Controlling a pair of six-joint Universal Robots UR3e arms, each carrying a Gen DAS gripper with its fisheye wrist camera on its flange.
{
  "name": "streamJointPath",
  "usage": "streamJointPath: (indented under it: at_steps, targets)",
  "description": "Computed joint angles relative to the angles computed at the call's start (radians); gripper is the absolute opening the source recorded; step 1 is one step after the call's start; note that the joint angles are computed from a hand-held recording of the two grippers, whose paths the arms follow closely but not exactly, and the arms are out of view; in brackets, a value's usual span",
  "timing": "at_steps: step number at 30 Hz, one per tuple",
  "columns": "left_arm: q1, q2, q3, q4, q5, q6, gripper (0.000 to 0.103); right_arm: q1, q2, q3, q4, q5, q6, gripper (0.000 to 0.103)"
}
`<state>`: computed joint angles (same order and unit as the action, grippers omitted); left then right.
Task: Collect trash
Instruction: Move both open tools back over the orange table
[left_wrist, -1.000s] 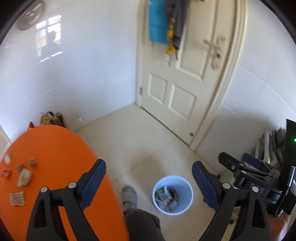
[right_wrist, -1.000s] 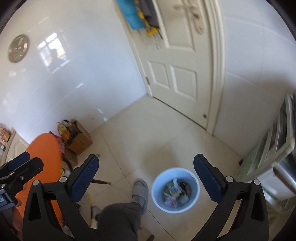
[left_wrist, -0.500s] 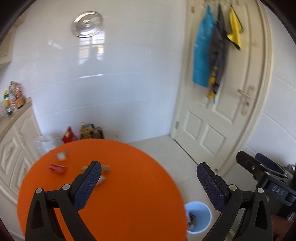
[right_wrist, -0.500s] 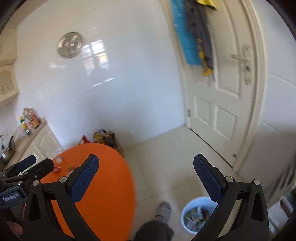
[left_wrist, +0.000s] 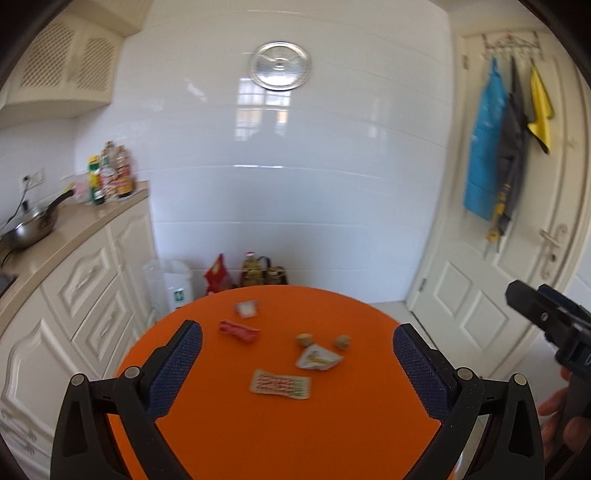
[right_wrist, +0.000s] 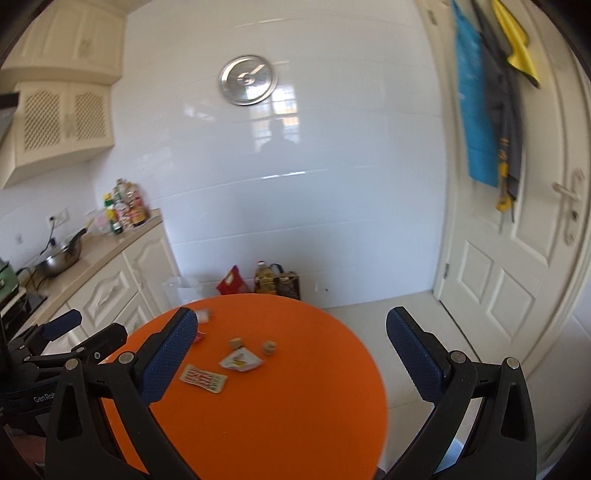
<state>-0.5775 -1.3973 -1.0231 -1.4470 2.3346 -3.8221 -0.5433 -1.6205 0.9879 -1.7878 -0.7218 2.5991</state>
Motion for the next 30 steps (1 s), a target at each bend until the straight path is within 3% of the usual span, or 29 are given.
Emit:
streamJointPath:
  at_steps: [3,8,12,18,26,30]
  targets:
    - [-0.021,0.077,-0.078,-0.060,0.032,-0.072,0.102,0.060,0.017,-0.008,-0.028,-0.032,0.014,0.103]
    - [0.052,0.154,-0.181,-0.059,-0.031,-0.071,0.102,0.154,0.063,-0.008,-0.076,-0.109,0.033,0.103]
    - [0.188,0.164,-0.265,0.020,-0.183,0.022,0.102,0.234,0.140,-0.038,-0.091,-0.204,0.060,0.103]
    - [0.365,0.057,-0.299,0.126,-0.387,0.187,0.102,0.309,0.280,-0.100,-0.081,-0.316,0.064,0.103]
    - [0.521,-0.319,-0.030,0.144,-0.541,0.381,0.102,0.355,0.442,-0.185,-0.053,-0.399,0.067,0.103]
    - [0.534,-0.549,0.219,0.047,-0.554,0.432,0.101,0.359,0.515,-0.248,-0.030,-0.423,0.077,0.103]
